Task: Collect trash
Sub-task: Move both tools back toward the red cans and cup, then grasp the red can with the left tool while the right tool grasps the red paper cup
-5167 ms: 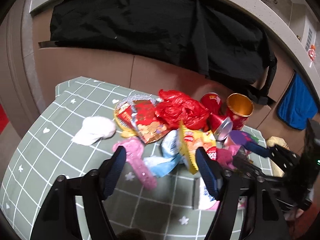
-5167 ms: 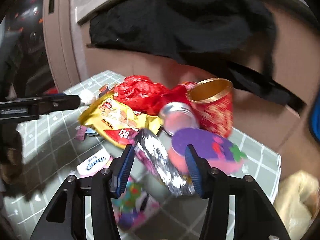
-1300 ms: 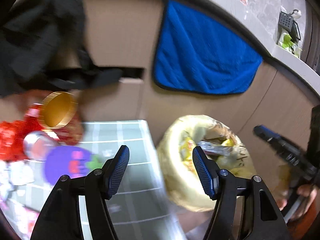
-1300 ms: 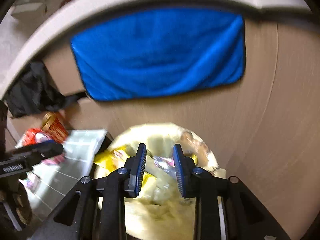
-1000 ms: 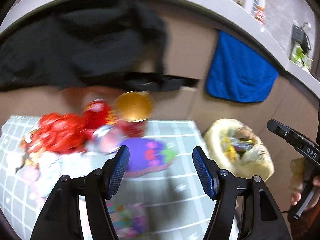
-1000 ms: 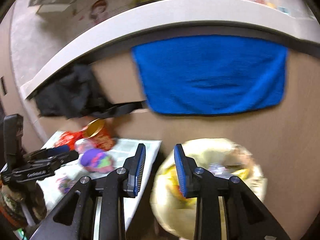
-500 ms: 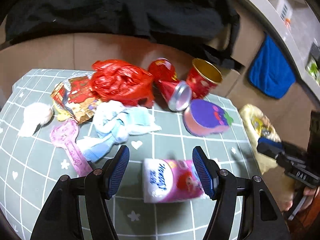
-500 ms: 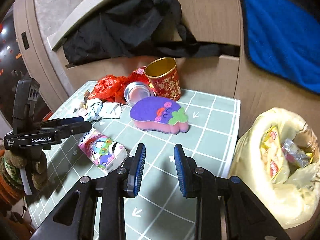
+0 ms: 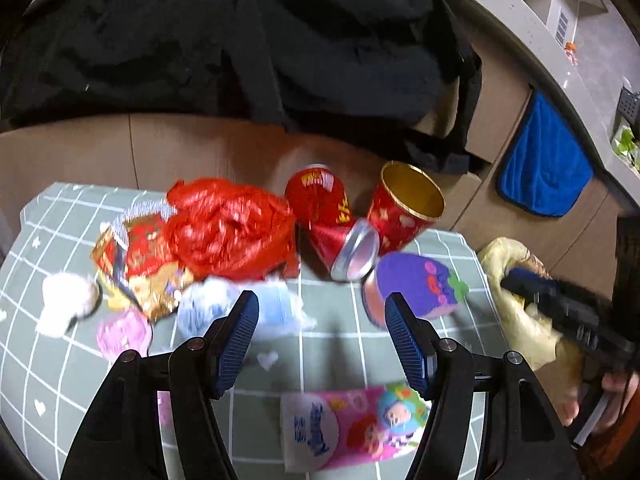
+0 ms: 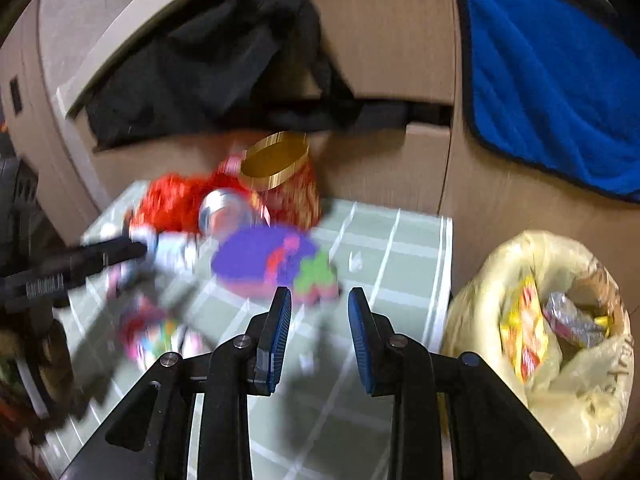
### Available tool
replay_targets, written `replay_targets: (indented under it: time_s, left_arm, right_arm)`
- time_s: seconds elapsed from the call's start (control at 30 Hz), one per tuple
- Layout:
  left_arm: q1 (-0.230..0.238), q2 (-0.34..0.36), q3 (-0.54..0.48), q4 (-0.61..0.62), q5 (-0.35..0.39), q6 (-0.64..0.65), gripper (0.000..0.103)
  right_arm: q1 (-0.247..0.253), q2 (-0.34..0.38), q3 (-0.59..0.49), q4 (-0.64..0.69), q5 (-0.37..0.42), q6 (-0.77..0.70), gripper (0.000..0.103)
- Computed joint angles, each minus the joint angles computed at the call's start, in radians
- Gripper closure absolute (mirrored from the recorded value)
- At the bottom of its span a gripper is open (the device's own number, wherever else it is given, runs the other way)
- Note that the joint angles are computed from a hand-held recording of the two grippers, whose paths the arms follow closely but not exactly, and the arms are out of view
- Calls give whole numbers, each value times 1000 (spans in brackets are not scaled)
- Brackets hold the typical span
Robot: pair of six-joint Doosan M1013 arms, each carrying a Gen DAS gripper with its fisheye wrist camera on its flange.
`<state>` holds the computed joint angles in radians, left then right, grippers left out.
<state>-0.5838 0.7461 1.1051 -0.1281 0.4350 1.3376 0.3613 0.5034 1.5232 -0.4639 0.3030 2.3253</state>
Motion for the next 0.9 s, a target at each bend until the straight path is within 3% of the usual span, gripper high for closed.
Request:
replay_targets:
  time_s: [0.07,0.2,0.33,0.4,0.53,0.73,0.9]
  left_arm:
    - [0,10,-27,18,11,-13,37]
    - [1,34,-87,36,36,-4,37]
    - [8,58,-137,22,73,10,37]
    - [11,68,-150,2,86,18,37]
    - [13,87,-172,-48,118,57,37]
    - [2,129,-236,-64,156,46,37]
    - [-15,173,-319,102,186,-182,37]
  right_arm:
    - [-6,22,-49,-36,-14,48,75]
    - [-16,88,-169,69,7,-57,73]
    - [-18,158,-281,214,119,-246,73]
    - [-19,180,-307,237,173,-295,88]
    - [-32,167,-259,264,148,-315,98]
    - [-70,111,-150,258,64,-222,98]
    - [-91,55,-62,192,14,-121,99]
